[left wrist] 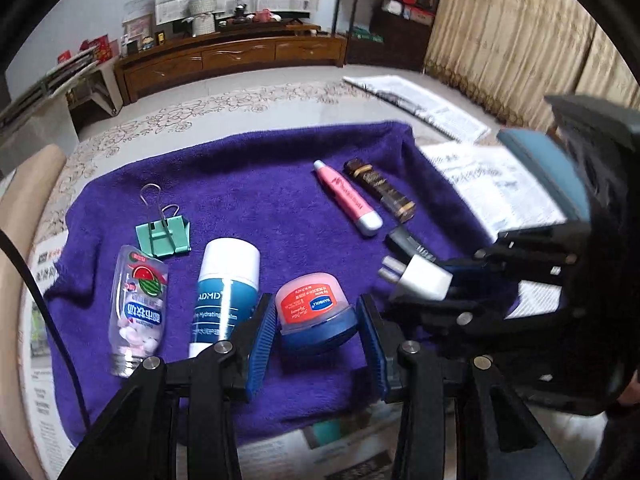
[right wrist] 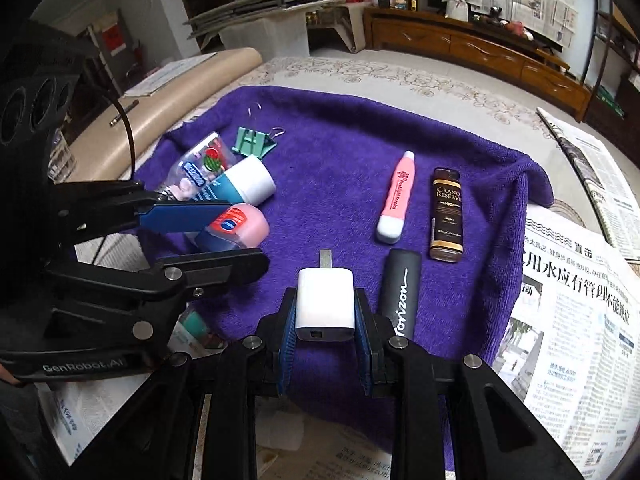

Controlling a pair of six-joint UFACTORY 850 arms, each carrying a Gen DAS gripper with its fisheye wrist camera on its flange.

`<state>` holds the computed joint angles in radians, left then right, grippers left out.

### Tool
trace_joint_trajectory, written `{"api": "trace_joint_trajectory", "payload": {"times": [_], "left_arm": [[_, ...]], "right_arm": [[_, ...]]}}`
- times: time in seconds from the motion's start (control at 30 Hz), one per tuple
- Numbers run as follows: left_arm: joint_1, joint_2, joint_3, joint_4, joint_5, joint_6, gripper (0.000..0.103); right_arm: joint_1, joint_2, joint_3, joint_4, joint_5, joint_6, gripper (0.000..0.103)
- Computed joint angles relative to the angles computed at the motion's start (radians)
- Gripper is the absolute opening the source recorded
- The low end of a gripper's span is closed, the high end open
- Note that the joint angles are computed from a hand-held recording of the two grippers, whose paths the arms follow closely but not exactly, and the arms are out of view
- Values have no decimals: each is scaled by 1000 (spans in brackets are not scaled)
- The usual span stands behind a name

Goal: Organize rigid objects
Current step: 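Carry the Vaseline tin and charger cube onto the towel and open both tools, then grasp the white roll with the left tool while the right tool grasps the white USB light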

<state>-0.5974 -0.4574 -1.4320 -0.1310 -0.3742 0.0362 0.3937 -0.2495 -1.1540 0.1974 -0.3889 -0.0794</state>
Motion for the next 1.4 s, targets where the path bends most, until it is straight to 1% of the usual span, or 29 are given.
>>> {"api": "trace_joint_trajectory", "payload": {"times": [0.07,0.17,0.27,0.3,0.4,0.6,0.73,0.87,0.93,0.97,1.0,1.03,1.13,1.2,1.23,1.33,1.37,1.4], "left_arm": [[0,-13,-13,2,-18,26,39],[-3,-25,-26,46,-30,12,39],[-8,-43,-41,86,-42,-3,39],[-10,-45,-42,104,-44,-15,39],[-9,-54,-52,111,-54,-12,39],[-5,-66,-75,108,-93,6,40],[-5,-80,-97,106,-118,8,43],[-4,-82,-104,119,-130,-2,49],[-2,-78,-101,116,-132,2,54],[-1,-76,-99,105,-132,14,62],[-1,-73,-96,96,-133,25,66],[-2,-68,-90,109,-126,15,67],[-1,-55,-79,90,-122,27,67],[1,-39,-64,70,-112,41,74],[1,-28,-52,60,-103,49,79],[-7,11,-12,77,-77,28,81],[-10,26,3,79,-67,23,87],[-13,46,26,64,-51,33,93]], "right_arm": [[-1,-10,-7,-19,-9,12,26],[-4,-23,-14,-27,-23,1,26],[-10,-22,-11,1,-20,-34,26],[-13,-23,-10,29,-16,-71,26],[-21,-31,-17,62,-22,-116,26],[-28,-55,-49,51,-55,-149,26],[-36,-66,-64,86,-77,-223,27],[-49,-67,-66,146,-97,-298,28],[-54,-68,-69,164,-110,-315,30],[-57,-67,-69,170,-116,-320,32],[-59,-66,-68,178,-121,-325,33],[-63,-62,-65,191,-128,-336,37],[-67,-43,-54,174,-133,-323,38],[-69,-21,-40,161,-134,-310,40],[-70,-10,-33,159,-131,-308,43],[-72,40,2,166,-114,-304,56],[-72,58,14,169,-108,-302,58],[-73,77,27,183,-101,-308,63]]}}
